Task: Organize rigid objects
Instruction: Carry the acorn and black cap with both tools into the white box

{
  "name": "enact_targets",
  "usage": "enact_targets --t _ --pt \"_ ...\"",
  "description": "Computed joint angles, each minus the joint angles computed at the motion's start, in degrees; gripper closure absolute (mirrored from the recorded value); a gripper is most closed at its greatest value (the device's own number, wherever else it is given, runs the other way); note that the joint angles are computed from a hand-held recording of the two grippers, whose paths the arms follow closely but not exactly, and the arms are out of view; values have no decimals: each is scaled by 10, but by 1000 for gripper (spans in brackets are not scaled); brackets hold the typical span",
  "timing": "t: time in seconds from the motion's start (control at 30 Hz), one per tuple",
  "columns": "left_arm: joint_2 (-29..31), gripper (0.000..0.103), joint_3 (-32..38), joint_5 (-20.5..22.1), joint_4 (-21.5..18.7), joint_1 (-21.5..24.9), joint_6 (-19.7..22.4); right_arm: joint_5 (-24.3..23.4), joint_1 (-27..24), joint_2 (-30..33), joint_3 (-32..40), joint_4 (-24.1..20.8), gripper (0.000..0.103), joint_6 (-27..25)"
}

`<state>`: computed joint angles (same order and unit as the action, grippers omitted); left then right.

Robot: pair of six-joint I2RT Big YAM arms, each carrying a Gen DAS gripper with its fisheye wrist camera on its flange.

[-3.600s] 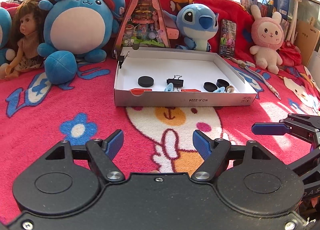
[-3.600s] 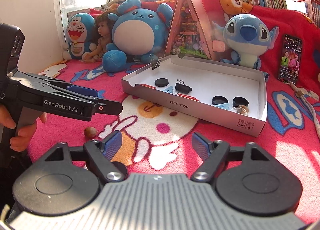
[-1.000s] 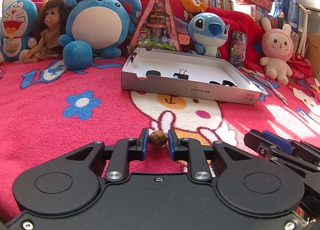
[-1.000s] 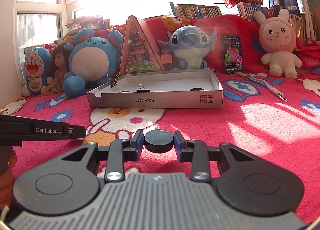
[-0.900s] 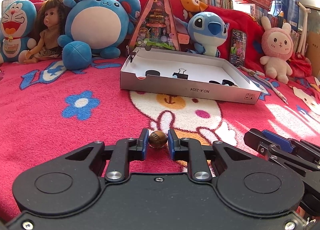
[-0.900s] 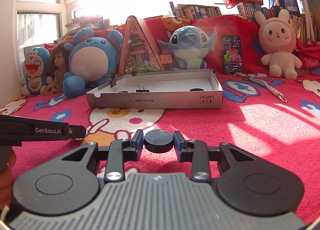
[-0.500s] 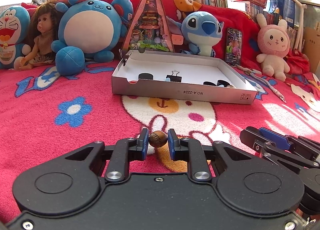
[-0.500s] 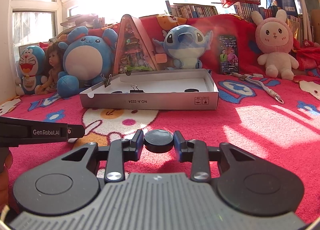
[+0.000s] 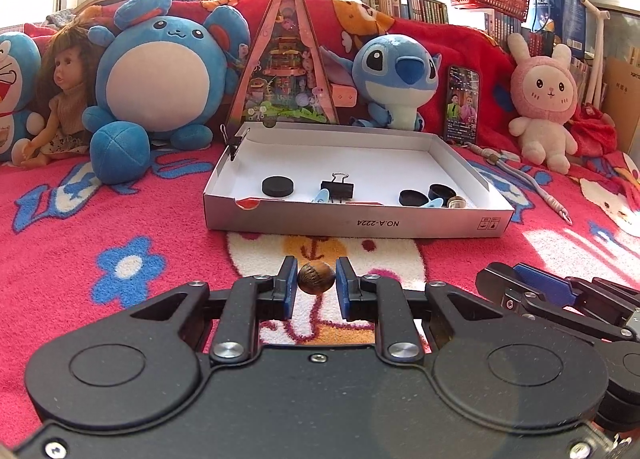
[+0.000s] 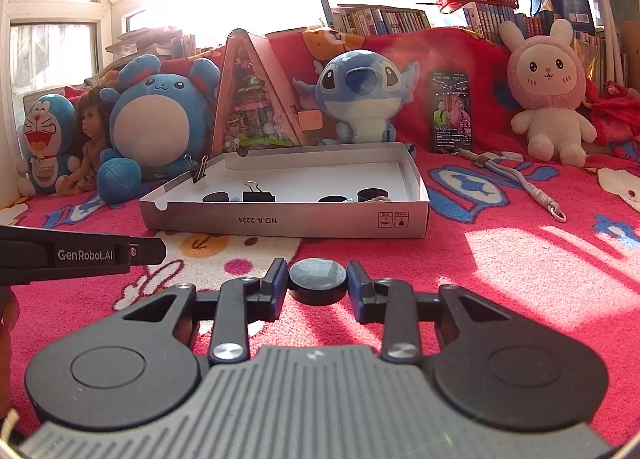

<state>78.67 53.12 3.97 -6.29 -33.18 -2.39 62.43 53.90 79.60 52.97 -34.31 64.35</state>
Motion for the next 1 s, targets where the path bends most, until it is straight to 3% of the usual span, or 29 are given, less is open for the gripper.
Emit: enact_targets --t 0.57,0.77,0.93,1.0 --pt "62 83 97 13 -26 4 11 -14 -67 -48 -23 84 66 -99" --pt "105 83 164 18 -64 8 13 -60 -112 -66 -24 101 66 -122" --pt "156 83 242 44 -123 17 1 -102 -158 -70 -13 113 66 -165" --pt "181 83 274 34 -145 17 10 -133 -180 -74 -13 130 66 -191"
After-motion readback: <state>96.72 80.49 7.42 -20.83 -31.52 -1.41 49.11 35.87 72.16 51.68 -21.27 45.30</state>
